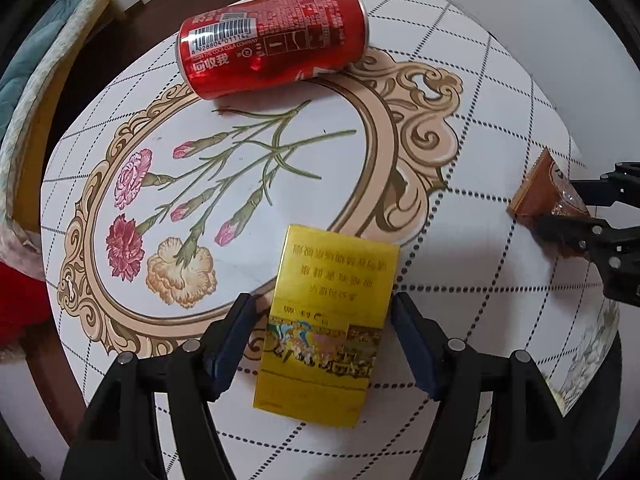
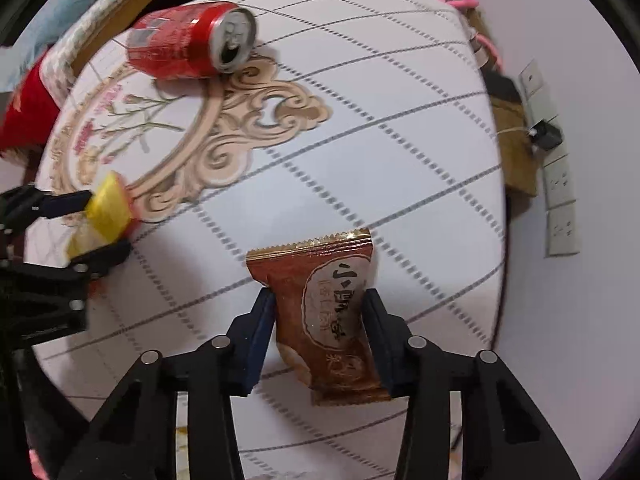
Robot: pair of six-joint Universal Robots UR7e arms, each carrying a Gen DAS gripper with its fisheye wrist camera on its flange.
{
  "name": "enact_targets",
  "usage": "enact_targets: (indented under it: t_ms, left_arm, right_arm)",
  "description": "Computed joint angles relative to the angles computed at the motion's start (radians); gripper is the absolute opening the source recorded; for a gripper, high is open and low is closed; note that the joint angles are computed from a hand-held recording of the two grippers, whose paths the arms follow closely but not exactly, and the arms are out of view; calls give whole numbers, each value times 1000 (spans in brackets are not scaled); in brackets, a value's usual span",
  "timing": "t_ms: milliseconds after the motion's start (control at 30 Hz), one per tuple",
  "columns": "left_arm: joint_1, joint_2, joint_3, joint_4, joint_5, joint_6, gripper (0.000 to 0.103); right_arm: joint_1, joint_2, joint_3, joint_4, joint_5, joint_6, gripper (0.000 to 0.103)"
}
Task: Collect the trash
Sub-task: 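Grasp the yellow cigarette box with left tool while right tool grasps the brown wrapper, then lift both items and carry them over the white bin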
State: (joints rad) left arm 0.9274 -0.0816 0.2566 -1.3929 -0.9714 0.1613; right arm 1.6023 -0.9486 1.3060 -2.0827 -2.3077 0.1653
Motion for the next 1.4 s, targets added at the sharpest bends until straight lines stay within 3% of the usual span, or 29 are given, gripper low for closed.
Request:
enact_targets:
  t_ms: [100,200,300,367,600,733,833,1067,1233,1400]
  left_arm:
    - [25,-44,56,-45,-15,58,68]
    - [23,-15,4,-22,-26,59,68]
    - [29,-33,39,-47,-23,69,66]
    - [27,-36,48,-62,-34,74,56]
    - [13,-281,496,-335,49,58,54]
    - [-4,-376,673,-470,109,5,54]
    - [-15,-441,785,-586,162,-3,54]
    - [-34,-546,865,-680,184,-85,54]
    - [-35,-585,844,-760,208,-55,54]
    - [-30,-658,853,-822,235,-38,54]
  right_arm:
    - [3,-10,17,5,54,19,48]
    - [8,4,9,20,54,27,58]
    - [15,23,-14,51,39,48,59]
    - [21,31,-17,48,16,39,59]
    - [46,50,-12,47,-75,33,52]
    - [65,54,8,18,-122,29,36]
    - [72,51,18,5,-111,39,31]
    - [122,39,63,-73,-81,53,30]
    - [180,35,73,-134,-51,57,30]
    - [233,57,40,-211,-13,3,30]
